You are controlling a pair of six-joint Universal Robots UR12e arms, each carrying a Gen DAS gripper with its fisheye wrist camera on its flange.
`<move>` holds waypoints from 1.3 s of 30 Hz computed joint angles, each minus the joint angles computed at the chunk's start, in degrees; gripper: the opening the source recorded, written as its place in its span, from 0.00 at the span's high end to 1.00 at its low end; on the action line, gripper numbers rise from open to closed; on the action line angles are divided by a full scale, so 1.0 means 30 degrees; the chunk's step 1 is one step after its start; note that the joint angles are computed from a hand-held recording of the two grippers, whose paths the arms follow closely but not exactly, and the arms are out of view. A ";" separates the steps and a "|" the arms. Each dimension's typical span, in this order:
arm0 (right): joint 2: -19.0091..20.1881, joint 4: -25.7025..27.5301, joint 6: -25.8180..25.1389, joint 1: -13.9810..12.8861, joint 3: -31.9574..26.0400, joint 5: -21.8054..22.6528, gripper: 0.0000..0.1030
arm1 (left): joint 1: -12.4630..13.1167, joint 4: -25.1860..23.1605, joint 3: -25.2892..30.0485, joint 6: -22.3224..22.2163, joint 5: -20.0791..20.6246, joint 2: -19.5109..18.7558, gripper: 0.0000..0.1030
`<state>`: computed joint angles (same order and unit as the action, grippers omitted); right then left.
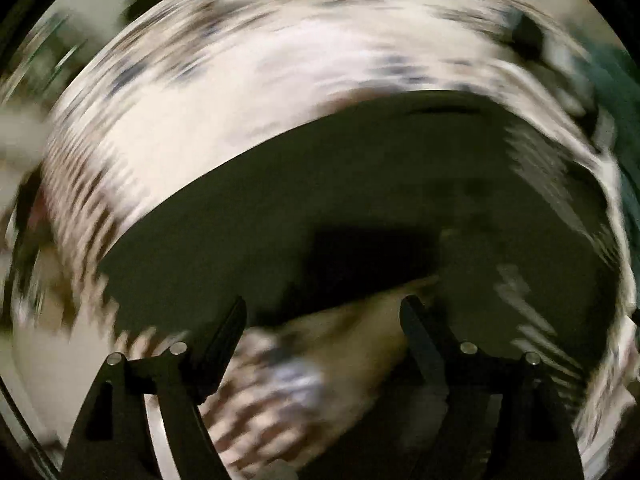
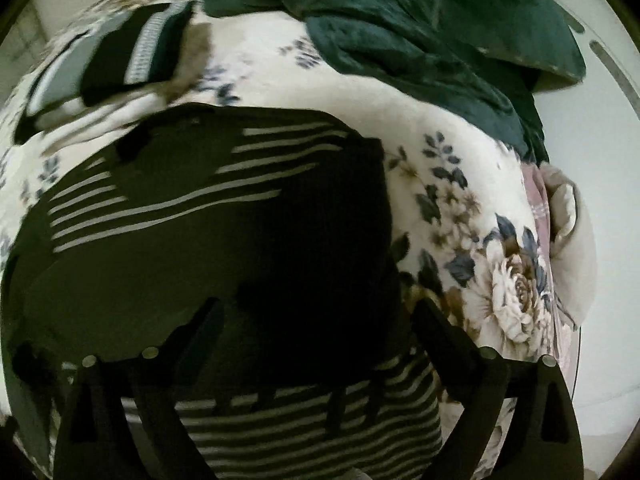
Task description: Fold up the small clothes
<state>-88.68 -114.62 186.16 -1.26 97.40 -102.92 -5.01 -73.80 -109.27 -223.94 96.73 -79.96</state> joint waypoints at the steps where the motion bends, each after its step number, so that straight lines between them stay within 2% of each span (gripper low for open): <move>1: -0.0082 -0.0008 -0.0121 0.0132 -0.0023 0.0079 0.05 | 0.0429 -0.0166 -0.0756 -0.0870 -0.0140 0.0769 0.25; 5: -0.0371 -0.0075 -0.0894 0.0472 -0.0079 0.0332 0.05 | 0.1605 -0.0084 -0.3263 -0.4028 -0.0325 0.3076 0.25; 8: -0.0520 -0.0092 -0.1459 0.0645 0.0016 0.0352 0.05 | 0.2653 0.0991 -0.5065 -0.6187 -0.1901 0.4474 0.25; 10: -0.0533 -0.0150 -0.1805 0.0709 0.0085 0.0282 0.05 | 0.3403 0.2542 -0.6470 -0.7911 -0.3167 0.5475 0.25; 12: -0.0572 -0.0216 -0.2081 0.0822 0.0209 0.0144 0.05 | 0.3909 0.4294 -0.7656 -0.9529 -0.3834 0.6316 0.25; 16: -0.0597 0.0035 -0.2378 0.0858 0.0357 0.0234 0.05 | 0.4654 0.7815 -0.9650 -1.2650 -0.4049 0.7864 0.25; 18: -0.0628 0.0129 -0.2472 0.0904 0.0466 0.0262 0.05 | 0.5066 0.9736 -1.0711 -1.4702 -0.3880 0.8696 0.25; 22: -0.0596 0.0527 -0.2670 0.0993 0.0616 0.0325 0.05 | 0.5938 1.2482 -1.2202 -1.8159 -0.3831 0.9777 0.25; 24: -0.0549 0.0705 -0.2653 0.1108 0.0669 0.0362 0.05 | 0.6111 1.2790 -1.2331 -1.8471 -0.3816 0.9794 0.26; 28: -0.0462 0.0666 -0.2684 0.1336 0.0722 0.0361 0.05 | 0.5280 1.1341 -1.1231 -1.8091 -0.2488 0.9248 0.29; 29: -0.0429 0.0716 -0.2572 0.1400 0.0700 0.0441 0.05 | 0.5074 1.1554 -1.1121 -1.7993 -0.2282 0.9208 0.30; 30: -0.0411 0.0747 -0.2523 0.1449 0.0682 0.0469 0.05 | 0.4767 1.1674 -1.0904 -1.7898 -0.2090 0.9077 0.39; 31: -0.0389 0.0734 -0.2462 0.1524 0.0679 0.0495 0.05 | 0.4430 1.1533 -1.0620 -1.7950 -0.1911 0.8904 0.41; 33: -0.0354 0.0804 -0.2403 0.1632 0.0665 0.0611 0.05 | 0.4076 1.2483 -1.0727 -1.8334 -0.1564 0.8758 0.41; 35: -0.0313 0.0859 -0.2405 0.1743 0.0679 0.0659 0.05 | 0.4384 1.2585 -1.0960 -1.8570 -0.2075 0.8618 0.41; 38: -0.0248 0.1062 -0.2504 0.1828 0.0650 0.0828 0.05 | 0.4689 1.3156 -1.1211 -1.9176 -0.1697 0.7983 0.42; 39: -0.0246 0.1056 -0.2545 0.1842 0.0653 0.0818 0.05 | 0.4646 1.2912 -1.1059 -1.9027 -0.1205 0.7851 0.61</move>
<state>-89.42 -111.45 178.53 4.27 99.36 -100.46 8.93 -35.07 -142.45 -281.02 93.11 -56.41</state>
